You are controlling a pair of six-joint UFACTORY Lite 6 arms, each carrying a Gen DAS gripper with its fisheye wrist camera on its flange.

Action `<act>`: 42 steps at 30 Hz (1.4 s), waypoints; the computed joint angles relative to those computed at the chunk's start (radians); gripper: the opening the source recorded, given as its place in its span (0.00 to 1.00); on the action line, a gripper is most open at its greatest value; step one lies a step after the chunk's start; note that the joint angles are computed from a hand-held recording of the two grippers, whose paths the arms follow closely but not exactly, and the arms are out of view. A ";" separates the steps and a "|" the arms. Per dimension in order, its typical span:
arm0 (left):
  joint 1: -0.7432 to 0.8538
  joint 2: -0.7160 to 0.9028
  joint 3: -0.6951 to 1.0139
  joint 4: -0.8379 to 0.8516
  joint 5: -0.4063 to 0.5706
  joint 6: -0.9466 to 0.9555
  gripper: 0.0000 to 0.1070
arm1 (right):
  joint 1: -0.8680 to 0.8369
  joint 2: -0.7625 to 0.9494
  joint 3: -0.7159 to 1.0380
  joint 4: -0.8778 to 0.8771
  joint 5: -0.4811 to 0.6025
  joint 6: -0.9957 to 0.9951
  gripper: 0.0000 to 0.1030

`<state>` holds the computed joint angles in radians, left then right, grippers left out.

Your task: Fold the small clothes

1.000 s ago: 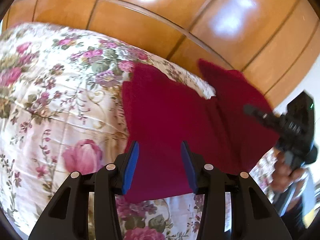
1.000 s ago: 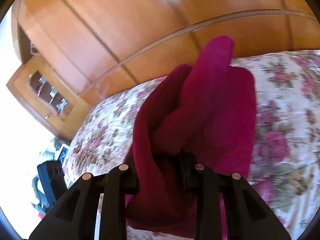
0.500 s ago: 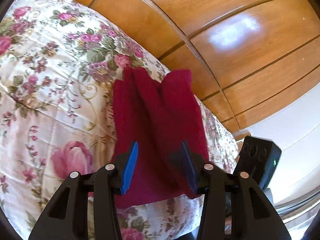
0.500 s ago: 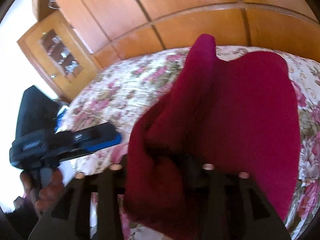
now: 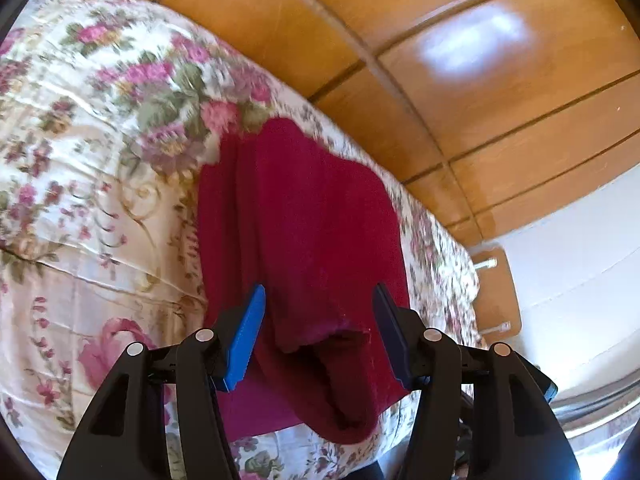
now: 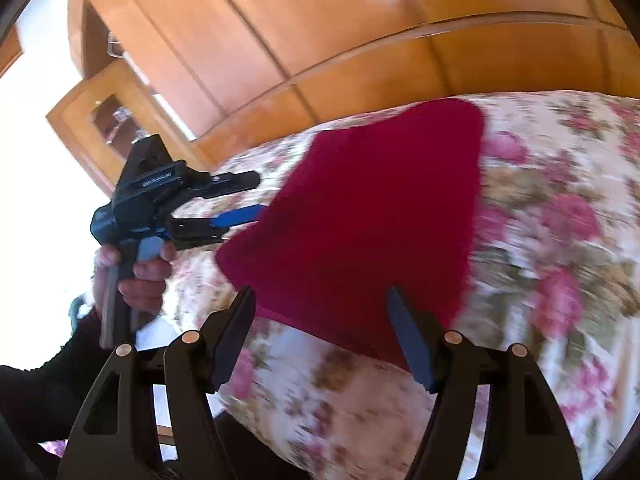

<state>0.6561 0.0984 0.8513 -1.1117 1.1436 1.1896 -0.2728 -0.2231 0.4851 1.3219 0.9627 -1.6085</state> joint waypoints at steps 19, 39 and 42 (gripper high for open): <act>-0.048 -0.114 -0.134 0.037 -0.313 0.077 0.11 | 0.209 -0.115 -0.128 0.077 -0.309 -0.029 0.62; -0.374 -0.529 -0.322 -0.063 -0.531 0.083 0.23 | -0.024 0.034 0.164 0.000 -0.089 0.182 0.67; -0.391 -0.504 -0.352 -0.106 -0.592 0.157 0.23 | 0.074 0.121 0.295 0.053 -0.148 0.226 0.67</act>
<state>0.2650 -0.4053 0.4990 -1.2174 0.5513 1.3468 -0.1990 -0.1025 0.7803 1.3749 0.8149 -1.3830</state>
